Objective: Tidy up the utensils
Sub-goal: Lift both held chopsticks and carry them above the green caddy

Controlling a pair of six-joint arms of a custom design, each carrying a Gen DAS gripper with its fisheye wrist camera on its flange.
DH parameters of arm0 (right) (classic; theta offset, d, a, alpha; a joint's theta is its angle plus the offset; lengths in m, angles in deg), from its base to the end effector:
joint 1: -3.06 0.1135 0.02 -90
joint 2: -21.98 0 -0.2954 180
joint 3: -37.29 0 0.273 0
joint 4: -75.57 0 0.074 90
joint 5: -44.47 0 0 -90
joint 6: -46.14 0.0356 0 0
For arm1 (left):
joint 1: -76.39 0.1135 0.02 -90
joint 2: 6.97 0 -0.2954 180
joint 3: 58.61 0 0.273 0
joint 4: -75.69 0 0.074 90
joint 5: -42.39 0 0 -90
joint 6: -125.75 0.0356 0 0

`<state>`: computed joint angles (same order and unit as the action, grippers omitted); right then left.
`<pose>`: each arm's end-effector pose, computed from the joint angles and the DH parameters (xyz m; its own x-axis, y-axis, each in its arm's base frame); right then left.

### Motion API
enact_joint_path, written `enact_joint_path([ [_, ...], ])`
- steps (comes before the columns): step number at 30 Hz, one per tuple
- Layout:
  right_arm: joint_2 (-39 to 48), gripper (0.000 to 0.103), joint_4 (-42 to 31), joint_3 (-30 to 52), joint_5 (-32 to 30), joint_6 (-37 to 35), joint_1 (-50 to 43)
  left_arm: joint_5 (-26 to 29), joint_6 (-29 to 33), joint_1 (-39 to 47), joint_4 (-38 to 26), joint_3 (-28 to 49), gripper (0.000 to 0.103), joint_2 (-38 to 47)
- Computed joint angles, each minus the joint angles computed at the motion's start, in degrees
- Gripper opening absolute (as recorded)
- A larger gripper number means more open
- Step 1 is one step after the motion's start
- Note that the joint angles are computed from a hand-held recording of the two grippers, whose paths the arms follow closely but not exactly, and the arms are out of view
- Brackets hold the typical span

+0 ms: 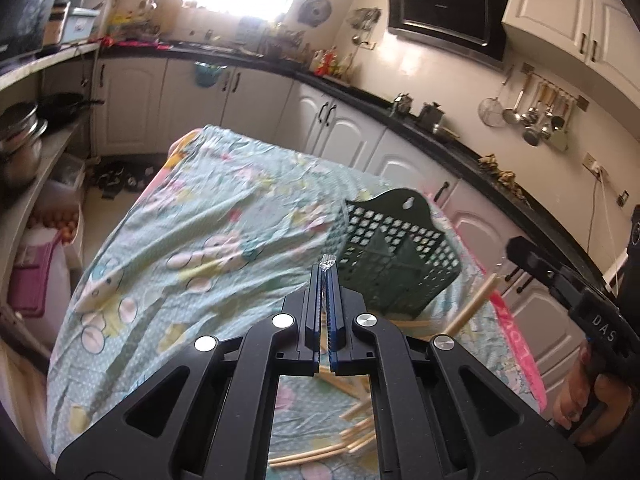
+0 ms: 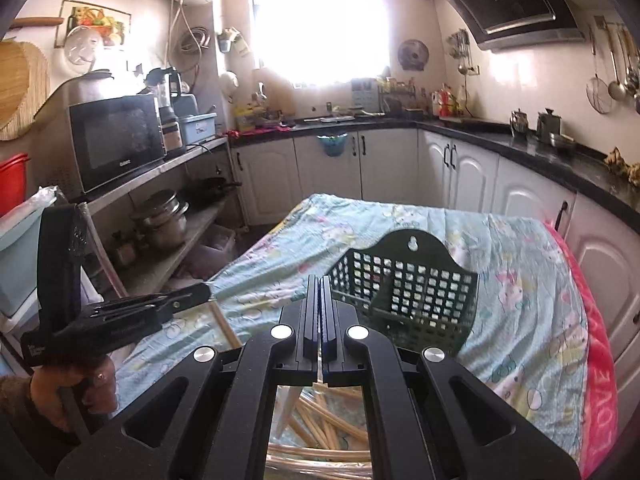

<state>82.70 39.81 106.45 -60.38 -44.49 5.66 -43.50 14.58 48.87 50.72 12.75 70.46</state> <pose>0.2412 0.0201 0.3615 -0.4555 -0.0313 -0.8897 -0.2763 0.9550 0.1079 0.2835 -0.1506 0.3165 -0.6125 -0.0870 -0.7856 0.3154 0.8845 -0.3439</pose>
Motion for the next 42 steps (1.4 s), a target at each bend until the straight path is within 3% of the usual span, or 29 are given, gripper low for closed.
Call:
enact_joint_path([
  [28, -6.16, 0.001, 1.22, 2.71, -1.30, 0.37, -2.41, -2.85, 3.72, -7.01, -6.11, 15.19, 0.000, 2.43],
  [42, -1.36, 0.001, 1.02, 13.08, -3.92, -1.32, -6.74, -2.66, 4.82, -8.59, -7.56, 26.85, 0.000, 7.61],
])
